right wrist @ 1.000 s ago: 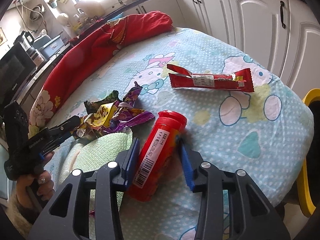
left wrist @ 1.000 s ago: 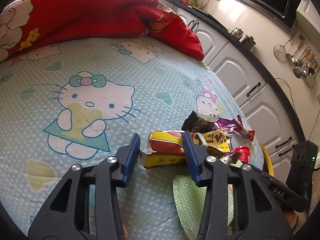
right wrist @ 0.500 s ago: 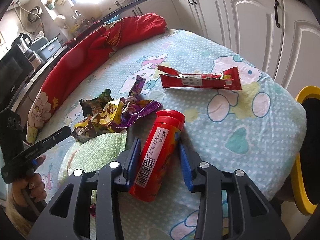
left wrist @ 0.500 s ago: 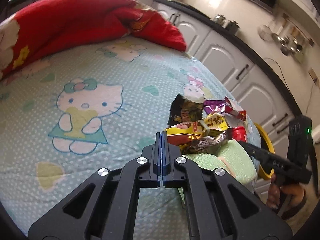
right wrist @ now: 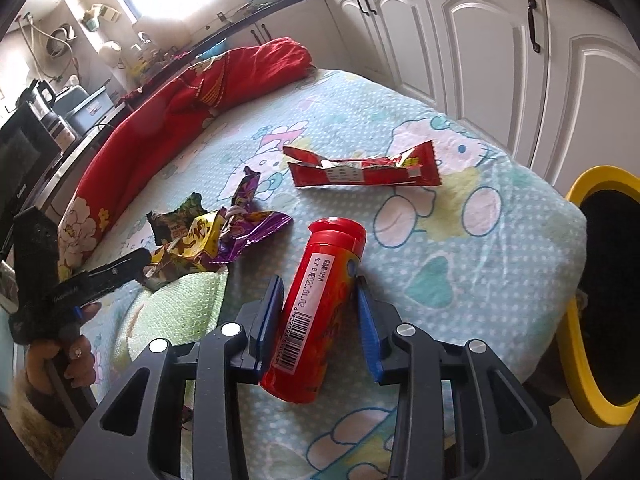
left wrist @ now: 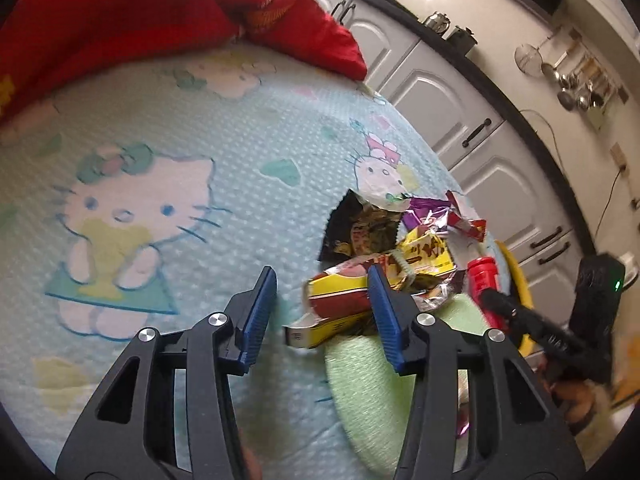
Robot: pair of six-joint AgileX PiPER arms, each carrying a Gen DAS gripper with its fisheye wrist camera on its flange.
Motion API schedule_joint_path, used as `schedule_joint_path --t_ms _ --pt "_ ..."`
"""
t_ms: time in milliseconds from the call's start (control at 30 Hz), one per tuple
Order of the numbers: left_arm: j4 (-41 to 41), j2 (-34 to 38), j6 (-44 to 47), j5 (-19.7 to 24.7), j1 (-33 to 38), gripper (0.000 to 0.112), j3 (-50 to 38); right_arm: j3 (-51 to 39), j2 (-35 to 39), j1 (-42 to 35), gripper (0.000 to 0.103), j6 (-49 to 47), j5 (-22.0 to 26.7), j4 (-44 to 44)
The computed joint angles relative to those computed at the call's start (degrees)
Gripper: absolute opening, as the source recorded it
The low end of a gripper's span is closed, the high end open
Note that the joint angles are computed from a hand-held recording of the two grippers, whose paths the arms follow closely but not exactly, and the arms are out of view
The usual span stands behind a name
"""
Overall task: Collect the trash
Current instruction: 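Grasp the yellow snack wrappers with the left tool while the right tool grasps the red tube, then carry the yellow wrappers and red tube over the yellow-rimmed bin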
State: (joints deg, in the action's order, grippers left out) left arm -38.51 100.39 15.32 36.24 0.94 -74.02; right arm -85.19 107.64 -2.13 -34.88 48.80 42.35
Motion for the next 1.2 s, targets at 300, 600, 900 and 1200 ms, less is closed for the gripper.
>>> schedule_joint_path --t_ms 300,600,900,1200 --pt "3.6 -2.1 0.5 -1.8 -3.5 0.023 1.7 0.5 0.2 -0.8 0.034 -0.4 0.0 0.6" --pt "4.6 -5.6 2.5 -3.1 -5.7 0.015 3.5 1.6 -1.6 -1.3 0.032 -2.4 -0.5 1.7" --pt "11.5 -7.6 -2.9 -3.6 -9.3 0.009 0.9 1.7 -3.6 -1.7 0.032 -4.2 -0.6 3.2" --pt "16.5 -8.5 -8.2 -3.3 -13.2 0.008 -3.1 1.1 -5.5 -3.7 0.031 -5.8 0.5 4.7"
